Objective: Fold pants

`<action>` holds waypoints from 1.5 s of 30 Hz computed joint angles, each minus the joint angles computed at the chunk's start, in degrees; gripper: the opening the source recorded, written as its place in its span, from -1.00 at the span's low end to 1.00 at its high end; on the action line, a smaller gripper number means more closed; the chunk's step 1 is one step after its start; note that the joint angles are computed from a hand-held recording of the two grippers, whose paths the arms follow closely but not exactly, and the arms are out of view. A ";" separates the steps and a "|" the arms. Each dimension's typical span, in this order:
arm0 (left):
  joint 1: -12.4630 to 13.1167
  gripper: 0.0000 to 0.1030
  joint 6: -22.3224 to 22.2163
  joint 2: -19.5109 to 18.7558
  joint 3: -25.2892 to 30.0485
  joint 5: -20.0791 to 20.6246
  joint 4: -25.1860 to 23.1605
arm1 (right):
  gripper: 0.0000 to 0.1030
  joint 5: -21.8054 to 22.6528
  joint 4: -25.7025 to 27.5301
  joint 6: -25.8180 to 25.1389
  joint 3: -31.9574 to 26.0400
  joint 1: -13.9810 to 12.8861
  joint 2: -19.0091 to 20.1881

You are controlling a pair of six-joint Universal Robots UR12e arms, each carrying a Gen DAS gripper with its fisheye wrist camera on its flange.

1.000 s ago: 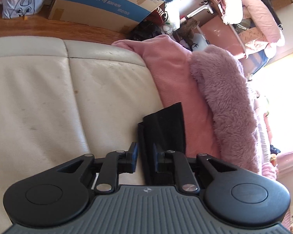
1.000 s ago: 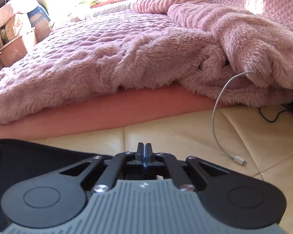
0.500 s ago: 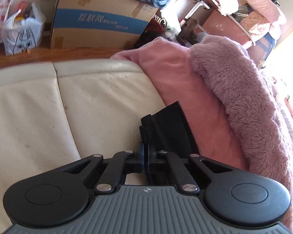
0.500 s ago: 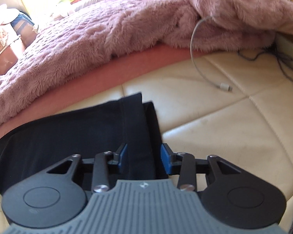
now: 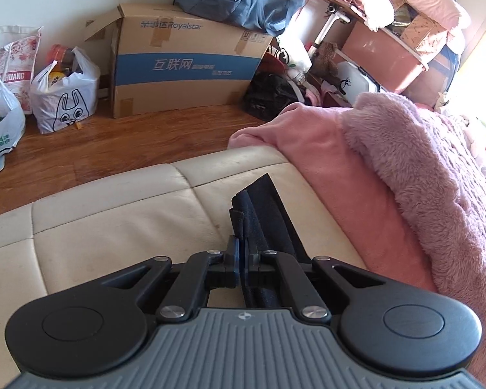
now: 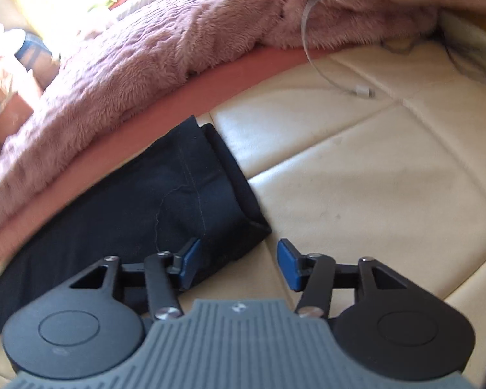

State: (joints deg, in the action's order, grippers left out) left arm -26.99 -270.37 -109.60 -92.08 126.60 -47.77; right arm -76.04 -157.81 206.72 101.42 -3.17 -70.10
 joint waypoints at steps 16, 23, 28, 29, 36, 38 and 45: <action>-1.29 -0.96 6.47 1.34 -0.83 -6.48 -4.25 | -0.92 -6.20 1.81 4.31 1.35 -1.48 -1.60; -0.94 -0.83 -1.24 2.39 -2.69 -8.32 -8.66 | -0.32 -7.37 2.59 -11.35 -4.01 -0.71 0.60; -1.42 -0.70 -2.77 2.67 -1.87 -6.29 -10.55 | -0.32 -0.38 4.54 -22.78 -11.69 -0.71 6.05; -1.64 -0.68 -2.77 2.51 -1.28 -5.69 -11.48 | -0.32 1.02 5.45 -24.74 -13.36 -0.68 7.31; -2.62 -0.62 -4.36 1.75 1.04 -2.84 -14.74 | -0.32 4.28 10.81 -38.37 -21.01 -0.42 13.42; -2.87 -0.55 -4.20 1.37 1.71 -2.52 -15.62 | -0.30 5.00 12.60 -40.25 -21.85 -0.53 14.26; -3.39 -0.54 -2.83 -0.38 3.32 -2.98 -14.58 | -0.25 6.76 9.63 -44.05 -19.51 -1.02 13.73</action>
